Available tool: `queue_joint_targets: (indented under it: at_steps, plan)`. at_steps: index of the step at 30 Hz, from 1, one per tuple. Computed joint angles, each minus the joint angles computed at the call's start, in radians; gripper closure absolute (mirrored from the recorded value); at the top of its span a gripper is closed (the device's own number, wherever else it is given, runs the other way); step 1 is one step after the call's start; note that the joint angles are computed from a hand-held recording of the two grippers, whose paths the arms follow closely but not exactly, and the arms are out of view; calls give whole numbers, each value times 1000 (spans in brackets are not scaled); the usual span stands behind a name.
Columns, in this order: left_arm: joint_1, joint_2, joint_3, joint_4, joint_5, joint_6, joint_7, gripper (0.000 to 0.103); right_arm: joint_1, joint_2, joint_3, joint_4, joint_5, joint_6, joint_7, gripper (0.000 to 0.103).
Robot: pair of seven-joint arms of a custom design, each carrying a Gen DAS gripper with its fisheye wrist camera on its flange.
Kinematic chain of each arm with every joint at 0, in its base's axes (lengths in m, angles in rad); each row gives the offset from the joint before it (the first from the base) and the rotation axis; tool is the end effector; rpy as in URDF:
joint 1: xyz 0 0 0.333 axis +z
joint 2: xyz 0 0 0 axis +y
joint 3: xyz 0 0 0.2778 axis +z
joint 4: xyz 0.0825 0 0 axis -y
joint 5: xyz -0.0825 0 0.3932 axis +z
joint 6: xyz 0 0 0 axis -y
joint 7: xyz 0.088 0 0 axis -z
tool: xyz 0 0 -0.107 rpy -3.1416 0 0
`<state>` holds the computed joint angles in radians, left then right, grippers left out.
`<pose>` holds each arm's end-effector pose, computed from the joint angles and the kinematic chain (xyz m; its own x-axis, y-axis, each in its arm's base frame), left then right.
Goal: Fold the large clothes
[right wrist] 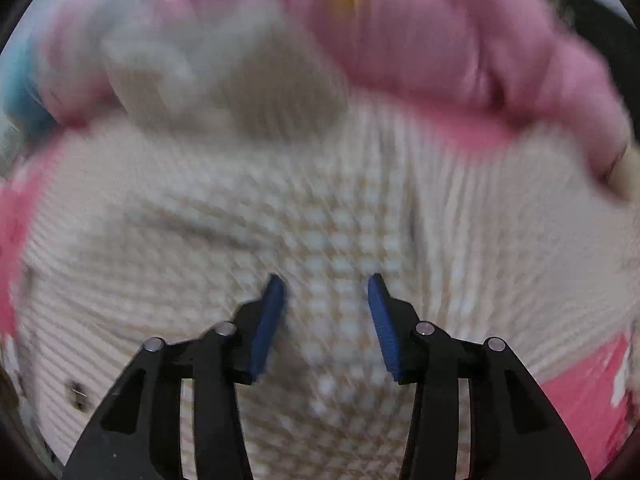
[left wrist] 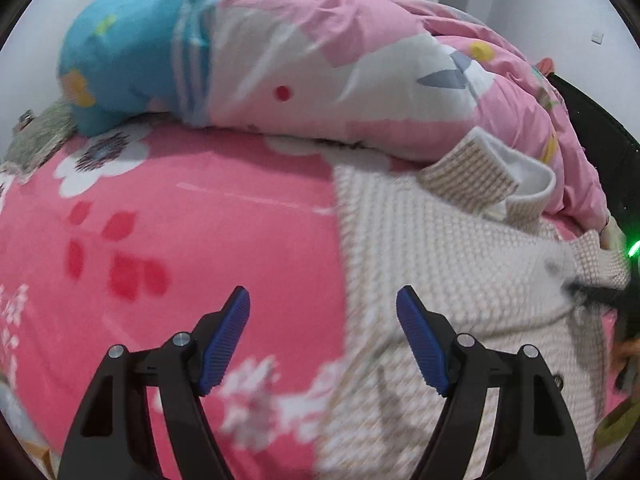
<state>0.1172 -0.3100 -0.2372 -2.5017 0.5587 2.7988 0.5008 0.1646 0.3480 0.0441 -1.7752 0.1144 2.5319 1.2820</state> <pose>0.4852 -0.0839 0.4116 0.4046 -0.9057 0.1261 -0.6761 -0.3892 -0.6257 0.6596 0.1361 0.3668 0.3992 -0.9169 0.0041 -0.8367 -0.3661 -0.4074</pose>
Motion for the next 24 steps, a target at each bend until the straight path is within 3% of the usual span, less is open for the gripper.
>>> queue_joint_targets:
  at_steps: [2, 6, 9, 11, 13, 15, 18, 22, 24]
  plan:
    - [20, 114, -29, 120, 72, -49, -13, 29, -1, -29, -2, -42, -5, 36, -13, 60]
    - [-25, 344, -4, 356, 136, -182, 46, 29, 28, -105, -17, -98, -77, 47, 40, 60]
    - [-69, 468, 34, 481, 149, -295, 52, 32, -4, -118, 27, -115, 42, 101, -98, 60]
    - [-72, 490, 66, 476, 99, -241, 33, 30, 28, -82, -16, -100, -61, 54, -42, 59]
    - [-77, 477, 92, 444, 47, -188, 29, 28, -15, -101, 13, -148, 20, 88, -123, 59]
    - [-96, 472, 118, 430, 39, -166, 31, 26, -23, -115, 9, -141, 52, 44, -119, 59]
    - [-129, 470, 155, 427, 40, -161, 28, 26, 17, -131, -11, -116, -37, 26, -26, 59]
    - [-162, 453, 183, 422, 95, -168, -30, 26, -11, -112, 74, -66, 210, 69, -216, 51]
    - [-179, 412, 187, 397, 178, -185, -107, 26, 32, -41, 52, -4, 162, 55, -171, 42]
